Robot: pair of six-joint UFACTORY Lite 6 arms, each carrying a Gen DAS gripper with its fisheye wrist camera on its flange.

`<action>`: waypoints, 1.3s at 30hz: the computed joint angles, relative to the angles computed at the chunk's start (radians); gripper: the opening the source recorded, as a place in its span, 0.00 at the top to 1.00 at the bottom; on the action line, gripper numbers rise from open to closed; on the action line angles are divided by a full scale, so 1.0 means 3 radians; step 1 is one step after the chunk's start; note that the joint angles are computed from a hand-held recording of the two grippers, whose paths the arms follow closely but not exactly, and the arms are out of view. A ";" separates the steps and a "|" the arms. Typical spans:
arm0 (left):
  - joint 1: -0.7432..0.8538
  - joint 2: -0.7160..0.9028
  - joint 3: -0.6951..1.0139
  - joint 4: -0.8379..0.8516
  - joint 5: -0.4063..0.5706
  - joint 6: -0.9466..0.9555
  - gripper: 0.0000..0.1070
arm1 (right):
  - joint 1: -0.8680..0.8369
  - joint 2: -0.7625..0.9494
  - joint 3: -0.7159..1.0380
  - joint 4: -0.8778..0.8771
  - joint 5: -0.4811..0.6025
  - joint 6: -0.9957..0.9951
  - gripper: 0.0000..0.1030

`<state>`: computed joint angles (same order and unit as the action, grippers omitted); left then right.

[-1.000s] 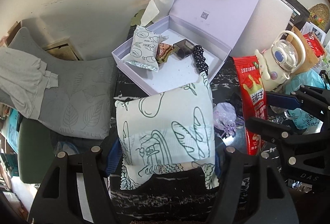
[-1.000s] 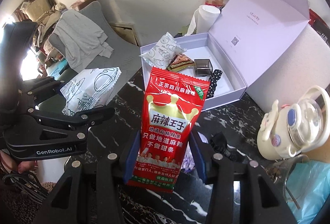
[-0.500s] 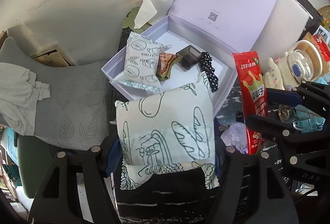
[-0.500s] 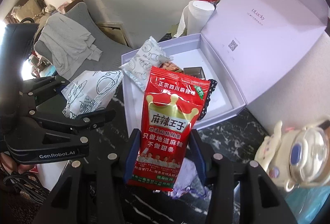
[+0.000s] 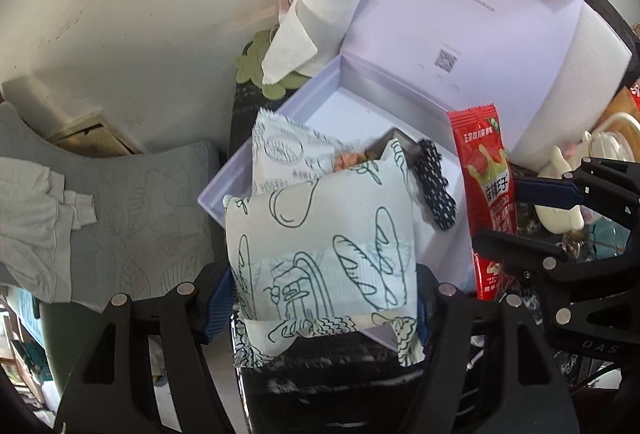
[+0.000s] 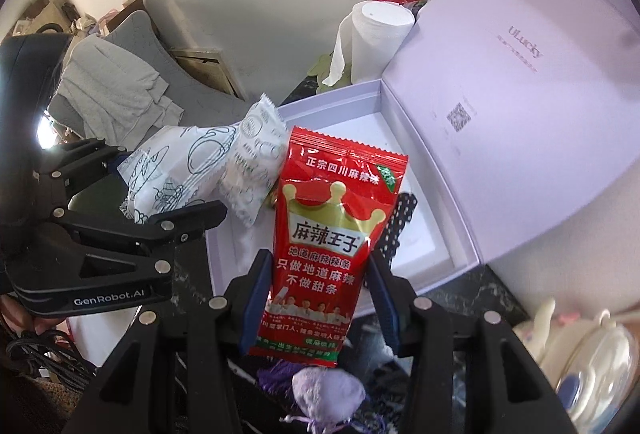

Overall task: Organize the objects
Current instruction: 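Lower both packets into the lavender box and open both tools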

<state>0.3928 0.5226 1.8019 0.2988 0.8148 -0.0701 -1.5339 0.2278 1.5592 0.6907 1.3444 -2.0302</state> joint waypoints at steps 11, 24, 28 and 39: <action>0.0078 0.1012 0.1357 -0.0133 0.0154 0.0437 0.37 | 0.0481 0.0212 0.0232 0.0020 -0.0324 0.0433 0.53; 0.0138 0.1501 0.1806 -0.0229 0.0032 0.0666 0.37 | 0.0768 0.0489 0.0339 -0.0048 -0.0655 0.0548 0.53; 0.0163 0.1701 0.2090 -0.0281 0.0102 0.0743 0.36 | 0.0829 0.0518 0.0341 -0.0010 -0.0683 0.0563 0.53; 0.0167 0.1968 0.2545 -0.0254 0.0277 0.0721 0.32 | 0.0906 0.0568 0.0424 -0.0050 -0.0705 0.0685 0.52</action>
